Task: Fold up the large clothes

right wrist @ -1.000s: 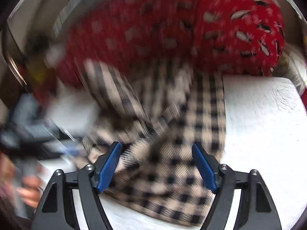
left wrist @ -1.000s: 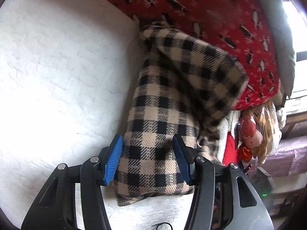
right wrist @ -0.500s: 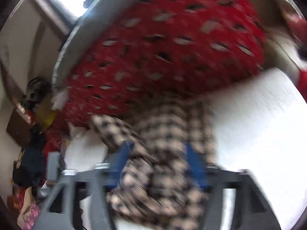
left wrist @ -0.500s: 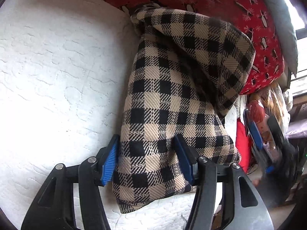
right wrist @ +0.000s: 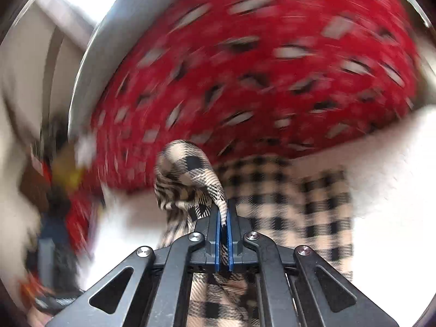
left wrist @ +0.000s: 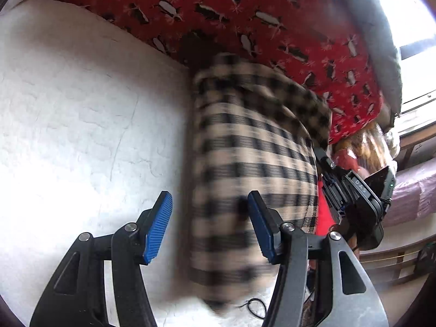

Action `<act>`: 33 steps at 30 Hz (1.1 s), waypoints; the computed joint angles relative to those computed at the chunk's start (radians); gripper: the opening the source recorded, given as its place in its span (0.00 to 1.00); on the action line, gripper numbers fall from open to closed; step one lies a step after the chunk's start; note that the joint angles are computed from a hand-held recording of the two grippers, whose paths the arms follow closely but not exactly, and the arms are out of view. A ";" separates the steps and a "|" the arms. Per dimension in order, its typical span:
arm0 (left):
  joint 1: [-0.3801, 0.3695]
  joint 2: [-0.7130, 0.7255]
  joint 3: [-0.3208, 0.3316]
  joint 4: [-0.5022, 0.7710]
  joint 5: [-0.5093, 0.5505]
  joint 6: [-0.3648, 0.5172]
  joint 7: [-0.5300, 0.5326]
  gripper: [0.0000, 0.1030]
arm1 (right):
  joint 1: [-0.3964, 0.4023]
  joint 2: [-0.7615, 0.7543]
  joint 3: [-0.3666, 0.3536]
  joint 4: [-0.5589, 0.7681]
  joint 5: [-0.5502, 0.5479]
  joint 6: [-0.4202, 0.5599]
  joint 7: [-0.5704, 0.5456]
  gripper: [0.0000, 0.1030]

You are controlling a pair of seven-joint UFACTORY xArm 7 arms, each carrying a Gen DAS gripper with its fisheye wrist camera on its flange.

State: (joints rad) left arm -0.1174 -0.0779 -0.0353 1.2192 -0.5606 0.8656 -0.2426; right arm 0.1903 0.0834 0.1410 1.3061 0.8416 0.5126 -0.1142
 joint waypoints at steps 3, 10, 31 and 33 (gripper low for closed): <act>-0.010 0.036 -0.008 0.014 -0.031 0.028 0.017 0.58 | -0.033 0.050 -0.031 0.002 -0.066 0.087 0.147 0.02; -0.011 0.026 -0.018 0.035 0.101 0.059 -0.006 0.58 | -0.075 0.058 -0.025 0.032 -0.072 0.146 0.147 0.45; -0.074 0.053 -0.057 0.071 0.254 0.046 0.037 0.61 | -0.109 0.173 0.014 0.173 -0.253 0.191 0.281 0.30; -0.068 0.021 -0.048 0.035 0.207 0.044 0.042 0.61 | -0.150 0.066 0.026 0.064 -0.110 0.206 0.143 0.36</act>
State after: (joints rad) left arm -0.1850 -0.0569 -0.0832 1.2542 -0.3539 0.9098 -0.2011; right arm 0.0407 0.1498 0.1674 1.3700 0.7314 0.7187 0.0288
